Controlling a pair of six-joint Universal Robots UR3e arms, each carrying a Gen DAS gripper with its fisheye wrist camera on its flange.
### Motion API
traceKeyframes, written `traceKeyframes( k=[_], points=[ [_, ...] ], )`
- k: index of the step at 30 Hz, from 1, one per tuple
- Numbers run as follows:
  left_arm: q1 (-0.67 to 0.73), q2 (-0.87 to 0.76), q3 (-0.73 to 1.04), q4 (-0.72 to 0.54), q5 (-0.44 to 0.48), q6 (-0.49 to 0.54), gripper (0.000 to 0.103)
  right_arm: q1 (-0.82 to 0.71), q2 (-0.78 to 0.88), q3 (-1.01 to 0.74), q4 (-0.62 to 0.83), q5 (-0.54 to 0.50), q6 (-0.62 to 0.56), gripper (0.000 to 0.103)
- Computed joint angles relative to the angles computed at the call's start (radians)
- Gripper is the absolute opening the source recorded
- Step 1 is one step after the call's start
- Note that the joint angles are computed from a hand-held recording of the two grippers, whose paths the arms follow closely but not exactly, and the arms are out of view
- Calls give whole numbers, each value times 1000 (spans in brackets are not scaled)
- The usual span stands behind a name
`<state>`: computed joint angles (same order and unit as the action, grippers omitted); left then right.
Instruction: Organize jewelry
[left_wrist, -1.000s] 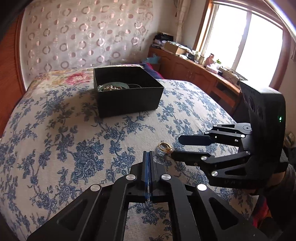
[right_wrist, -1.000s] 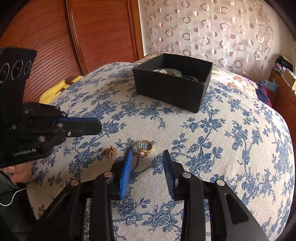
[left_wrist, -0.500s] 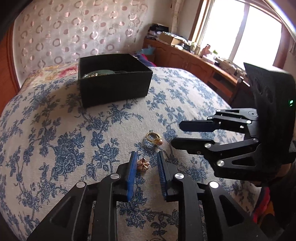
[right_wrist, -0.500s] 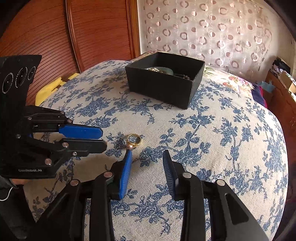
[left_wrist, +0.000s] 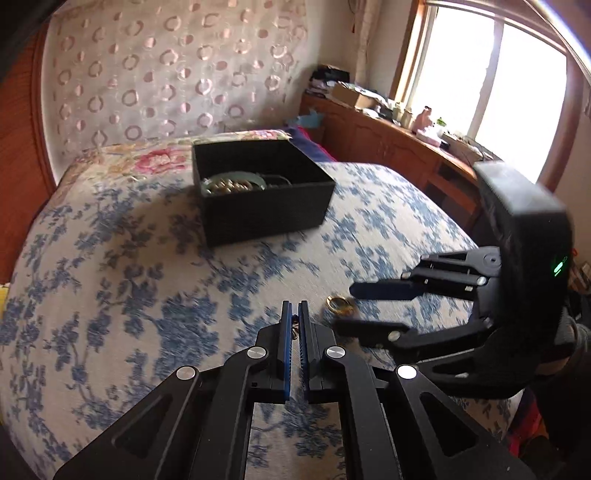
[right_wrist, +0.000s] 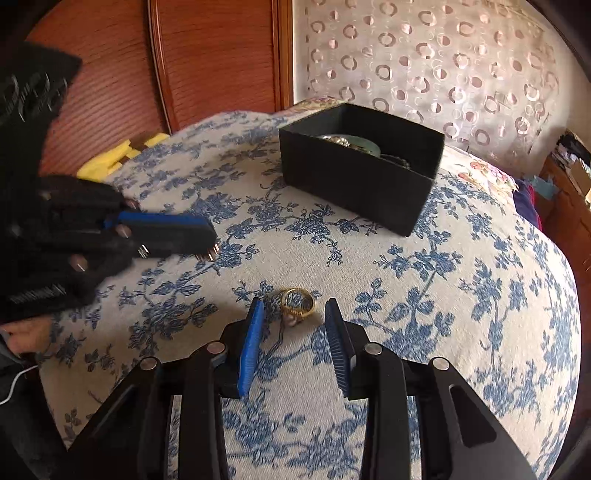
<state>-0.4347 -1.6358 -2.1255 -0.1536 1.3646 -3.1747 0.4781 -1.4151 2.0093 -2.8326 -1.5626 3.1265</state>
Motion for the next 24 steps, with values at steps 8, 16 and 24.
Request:
traceKeyframes(
  k=[8, 16, 24],
  points=[
    [32, 6, 22, -7, 5, 11, 3, 7, -12, -17, 16, -11, -21, 7],
    [36, -67, 135, -31, 37, 23, 3, -60, -41, -52, 43, 29, -56, 7],
    [33, -173, 349, -101, 62, 37, 3, -159, 35, -236, 85, 76, -73, 7]
  ],
)
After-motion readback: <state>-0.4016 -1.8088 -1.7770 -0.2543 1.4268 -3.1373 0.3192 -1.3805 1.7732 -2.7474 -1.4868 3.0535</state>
